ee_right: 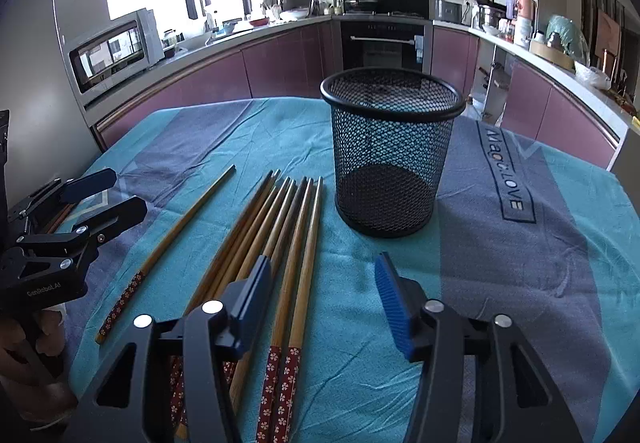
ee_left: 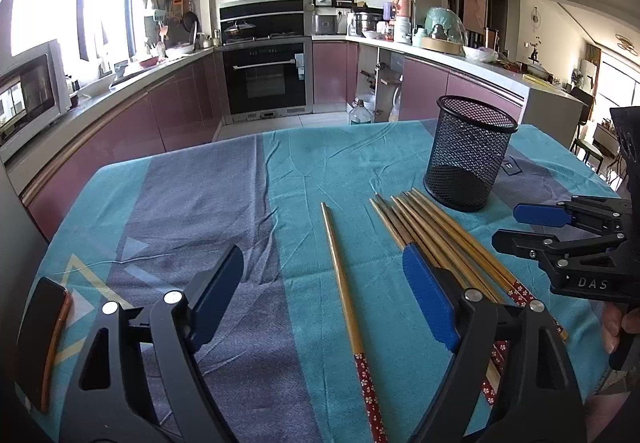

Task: Organize utensils
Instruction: 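Lower the right gripper onto a chopstick and close on it, then lift the chopstick upright, lower it into the mesh cup, open right gripper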

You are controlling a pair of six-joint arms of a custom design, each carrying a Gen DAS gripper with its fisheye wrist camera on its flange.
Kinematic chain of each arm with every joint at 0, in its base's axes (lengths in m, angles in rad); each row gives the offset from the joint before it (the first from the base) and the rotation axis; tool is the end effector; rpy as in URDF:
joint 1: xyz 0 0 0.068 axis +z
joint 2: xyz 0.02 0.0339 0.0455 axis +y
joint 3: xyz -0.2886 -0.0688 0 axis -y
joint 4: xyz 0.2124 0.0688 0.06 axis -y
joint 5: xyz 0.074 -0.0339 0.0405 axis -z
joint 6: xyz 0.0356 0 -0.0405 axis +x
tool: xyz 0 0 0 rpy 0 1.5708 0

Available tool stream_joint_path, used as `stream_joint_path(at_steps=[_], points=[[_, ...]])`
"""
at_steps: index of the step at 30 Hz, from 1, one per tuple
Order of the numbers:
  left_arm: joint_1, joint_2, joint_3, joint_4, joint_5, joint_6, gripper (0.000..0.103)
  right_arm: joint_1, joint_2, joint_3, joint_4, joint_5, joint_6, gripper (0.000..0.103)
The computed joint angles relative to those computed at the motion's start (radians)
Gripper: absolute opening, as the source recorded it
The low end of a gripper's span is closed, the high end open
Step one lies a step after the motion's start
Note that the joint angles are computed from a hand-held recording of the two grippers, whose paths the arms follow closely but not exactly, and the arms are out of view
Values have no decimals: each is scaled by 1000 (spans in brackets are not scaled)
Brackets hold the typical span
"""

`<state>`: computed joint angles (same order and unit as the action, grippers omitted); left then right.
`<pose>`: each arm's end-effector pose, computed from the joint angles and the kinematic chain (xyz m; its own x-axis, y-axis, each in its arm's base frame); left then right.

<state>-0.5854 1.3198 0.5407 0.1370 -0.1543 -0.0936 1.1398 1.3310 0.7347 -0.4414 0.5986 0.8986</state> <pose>0.1939 -0.1220 0.2211 -0.5384 0.2461 -0.8059 0.3948 0.9186 0.0168 0.1074 0.1855 0.2351 -0.7177 -0.0136 -0.6962 -0.1114 0.9892 0.0954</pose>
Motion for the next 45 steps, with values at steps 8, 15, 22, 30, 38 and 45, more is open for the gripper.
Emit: stream_joint_path(at_steps=[8, 15, 22, 30, 38, 45], points=[[5, 177, 92, -51, 82, -3, 51, -98, 53, 18, 20, -139, -85, 24], [42, 330, 194, -101, 163, -12, 39, -151, 124, 58, 49, -166, -152, 21], [24, 380, 238, -102, 158, -26, 16, -201, 111, 38, 101, -222, -182, 5], [53, 338, 227, -113, 223, -64, 8, -180, 6, 7, 120, -226, -185, 5], [124, 192, 244, -169, 375, -38, 8, -122, -162, 20, 90, -145, -198, 5], [162, 65, 351, -265, 536, -40, 8, -91, -283, 64, 59, -50, -248, 5]])
